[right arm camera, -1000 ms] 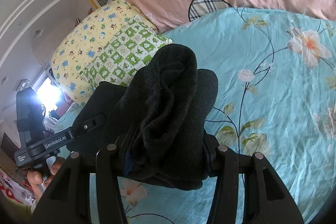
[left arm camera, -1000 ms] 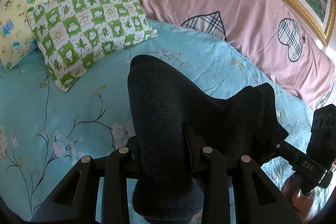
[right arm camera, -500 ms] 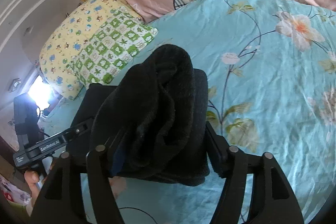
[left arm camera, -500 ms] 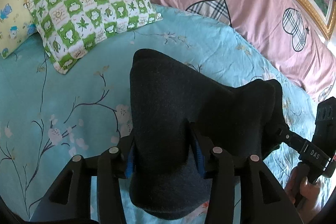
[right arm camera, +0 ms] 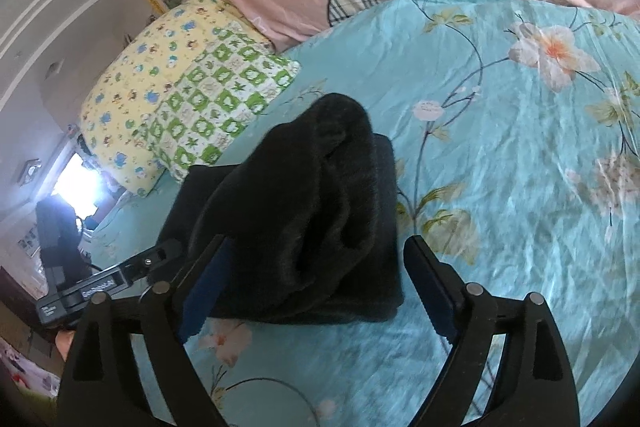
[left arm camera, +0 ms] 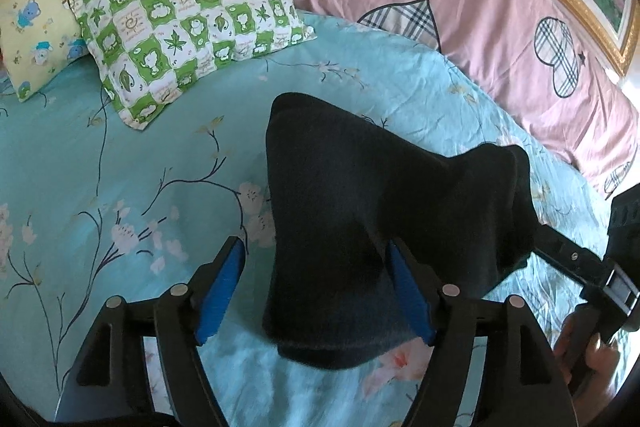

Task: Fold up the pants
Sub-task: 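Open both tools and pull them back from the folded pants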

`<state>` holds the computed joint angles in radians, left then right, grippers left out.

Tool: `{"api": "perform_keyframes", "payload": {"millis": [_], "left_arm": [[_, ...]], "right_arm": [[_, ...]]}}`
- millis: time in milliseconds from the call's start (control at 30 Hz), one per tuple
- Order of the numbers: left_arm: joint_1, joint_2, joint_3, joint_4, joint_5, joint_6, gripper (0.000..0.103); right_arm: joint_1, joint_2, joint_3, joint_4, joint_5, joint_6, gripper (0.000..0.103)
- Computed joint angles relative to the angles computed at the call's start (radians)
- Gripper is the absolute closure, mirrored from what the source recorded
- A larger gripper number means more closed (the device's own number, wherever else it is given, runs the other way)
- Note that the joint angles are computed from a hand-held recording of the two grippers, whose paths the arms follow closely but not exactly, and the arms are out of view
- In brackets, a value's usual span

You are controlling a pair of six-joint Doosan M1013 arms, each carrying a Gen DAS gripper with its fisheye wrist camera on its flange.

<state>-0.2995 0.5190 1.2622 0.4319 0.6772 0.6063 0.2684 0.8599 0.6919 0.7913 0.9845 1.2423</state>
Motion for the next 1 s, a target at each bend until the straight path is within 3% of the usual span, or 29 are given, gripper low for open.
{"api": "perform_keyframes", "payload": {"millis": [600,1000], "left_arm": [[-0.033,-0.054,0.08,0.093,0.02,-0.056,0.02],[-0.058,-0.069,0.109,0.12,0.078,-0.102,0.02]], "right_arm": [[0.022,-0.092,0.135,-0.041,-0.06,-0.154,0.007],[0.03,-0.131,0.192,-0.042,-0.099,-0.231,0.006]]}}
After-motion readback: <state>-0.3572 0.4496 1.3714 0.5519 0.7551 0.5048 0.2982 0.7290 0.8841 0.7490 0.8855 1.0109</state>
